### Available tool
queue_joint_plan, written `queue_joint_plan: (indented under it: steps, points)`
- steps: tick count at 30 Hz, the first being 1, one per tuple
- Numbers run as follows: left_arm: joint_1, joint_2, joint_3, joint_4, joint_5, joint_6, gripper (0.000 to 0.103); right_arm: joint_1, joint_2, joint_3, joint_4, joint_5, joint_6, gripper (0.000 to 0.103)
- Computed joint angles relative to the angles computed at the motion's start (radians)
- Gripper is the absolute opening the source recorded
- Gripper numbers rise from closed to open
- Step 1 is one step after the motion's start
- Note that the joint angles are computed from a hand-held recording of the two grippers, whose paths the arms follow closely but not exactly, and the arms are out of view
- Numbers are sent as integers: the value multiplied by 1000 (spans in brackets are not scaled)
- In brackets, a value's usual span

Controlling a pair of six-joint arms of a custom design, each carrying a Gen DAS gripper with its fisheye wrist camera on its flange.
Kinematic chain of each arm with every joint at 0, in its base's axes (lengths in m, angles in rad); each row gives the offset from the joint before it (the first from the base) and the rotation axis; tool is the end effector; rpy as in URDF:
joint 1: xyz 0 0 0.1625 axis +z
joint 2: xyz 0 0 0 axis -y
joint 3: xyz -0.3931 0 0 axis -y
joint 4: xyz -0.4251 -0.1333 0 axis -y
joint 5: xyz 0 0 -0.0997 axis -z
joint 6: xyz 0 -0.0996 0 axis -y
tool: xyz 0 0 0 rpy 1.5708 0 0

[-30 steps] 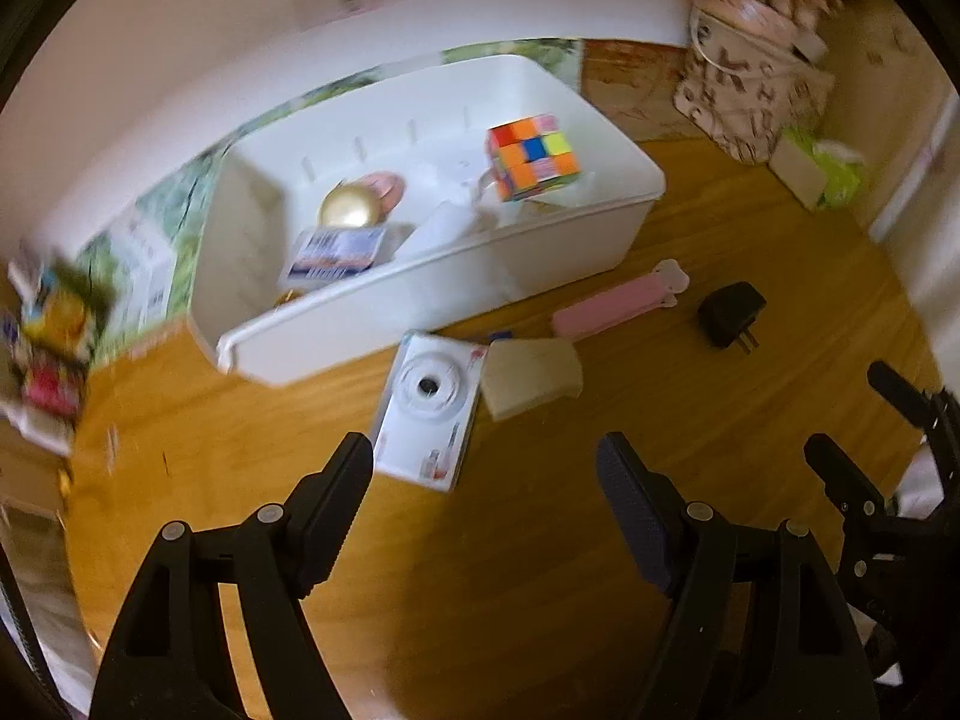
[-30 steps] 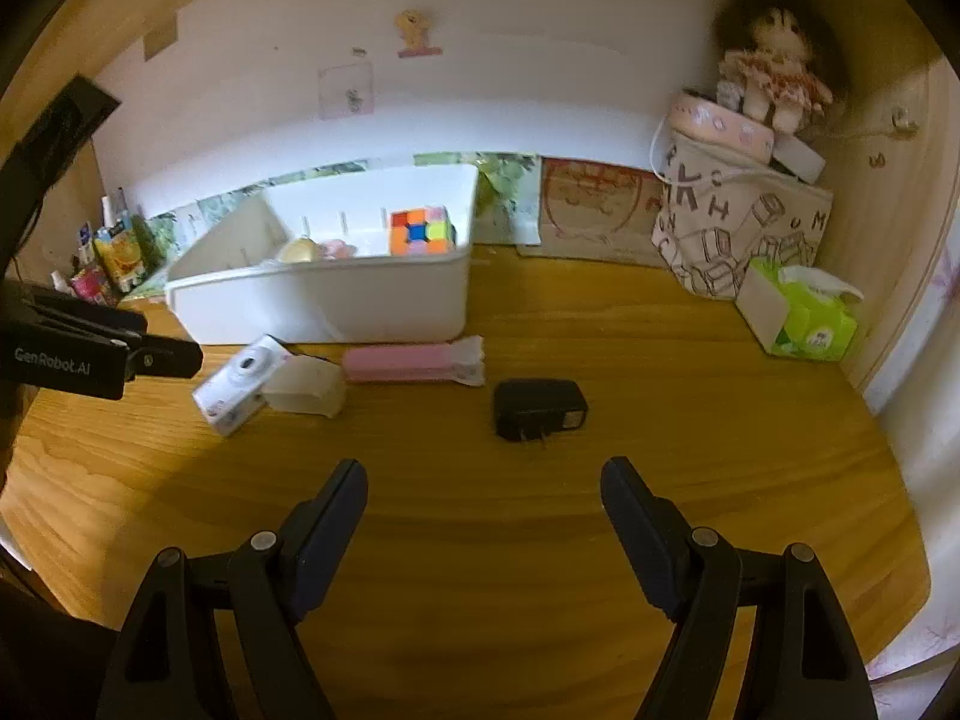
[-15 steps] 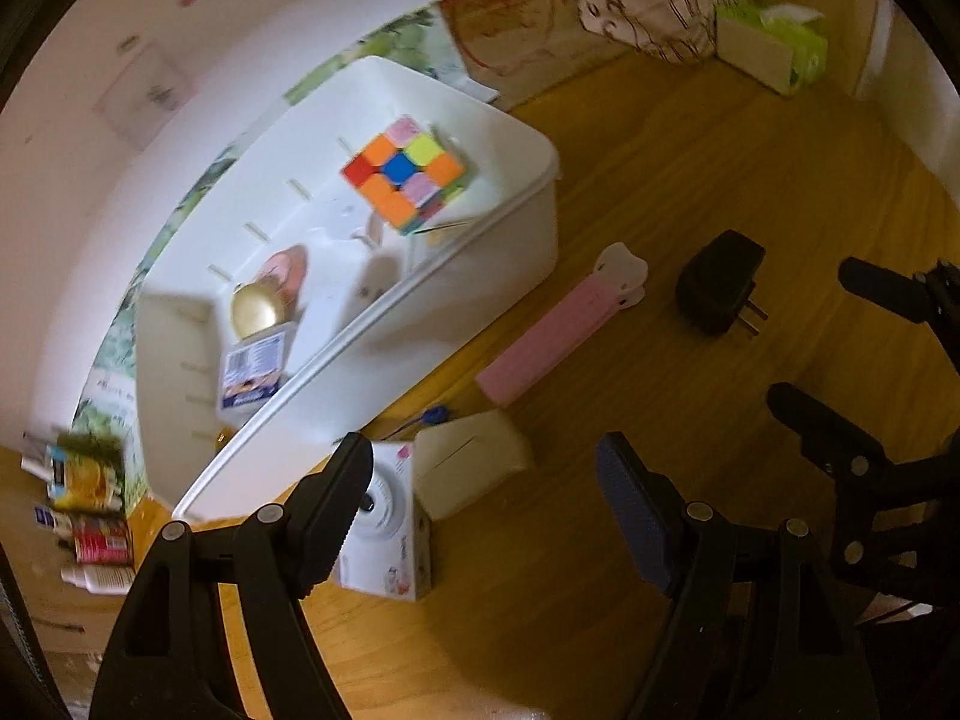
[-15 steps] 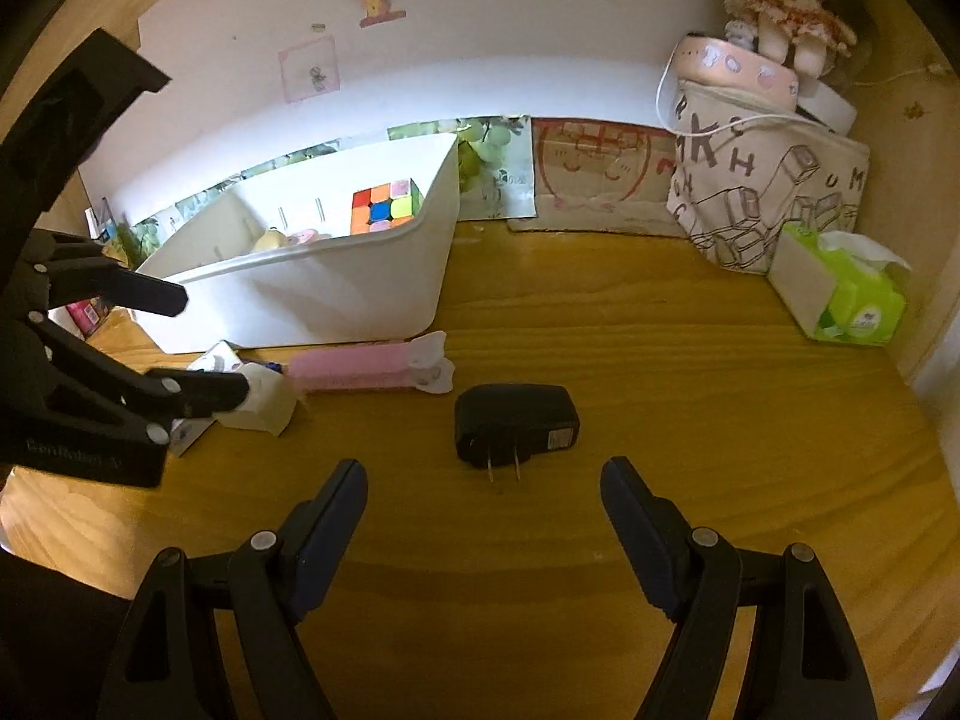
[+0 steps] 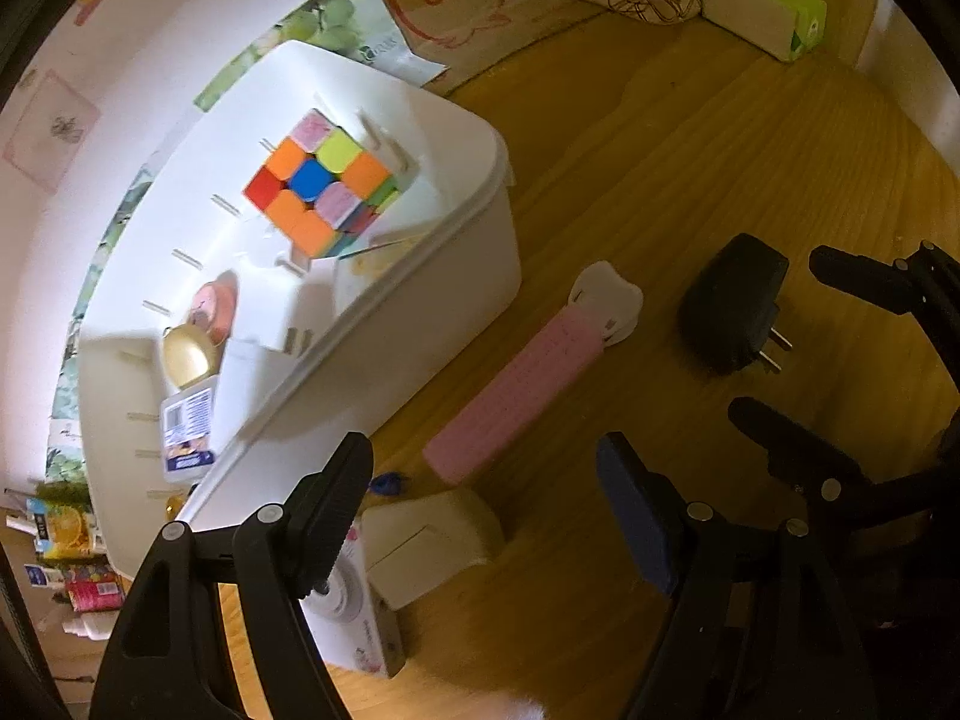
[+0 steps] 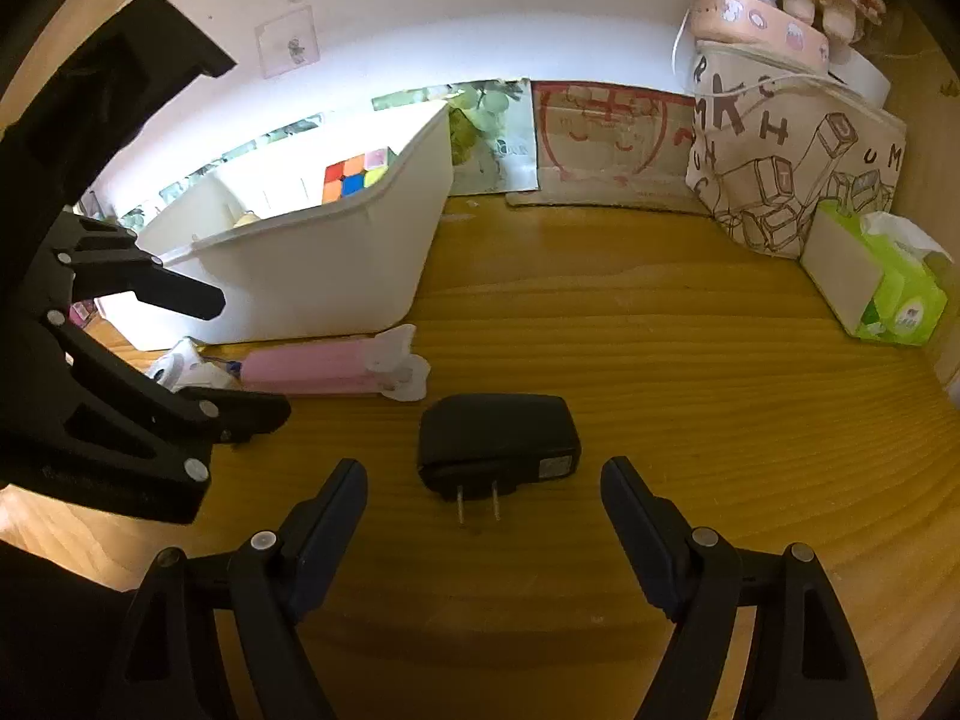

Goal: Organize rigid objects

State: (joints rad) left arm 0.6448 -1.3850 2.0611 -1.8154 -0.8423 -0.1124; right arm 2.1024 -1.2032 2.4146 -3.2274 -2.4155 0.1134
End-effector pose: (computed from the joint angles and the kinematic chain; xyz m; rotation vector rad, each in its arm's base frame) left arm -0.2506 -0.4382 0.1736 1.0901 2.0429 0.0025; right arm 0.2582 -0.3229 0.1146 0.2533 -2.3420 0.8369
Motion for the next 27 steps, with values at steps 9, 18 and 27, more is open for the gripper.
queue_joint_plan:
  steps: [9,18,27]
  points:
    - [29,51,-12,-64,-30,26,80,-31,9,-9,-4,23,-32,81]
    - [55,77,-22,-87,-58,29,78,-45,21,-26,14,43,-63,81]
    - [92,79,-15,-145,-88,79,74,-59,18,-25,20,57,-61,81]
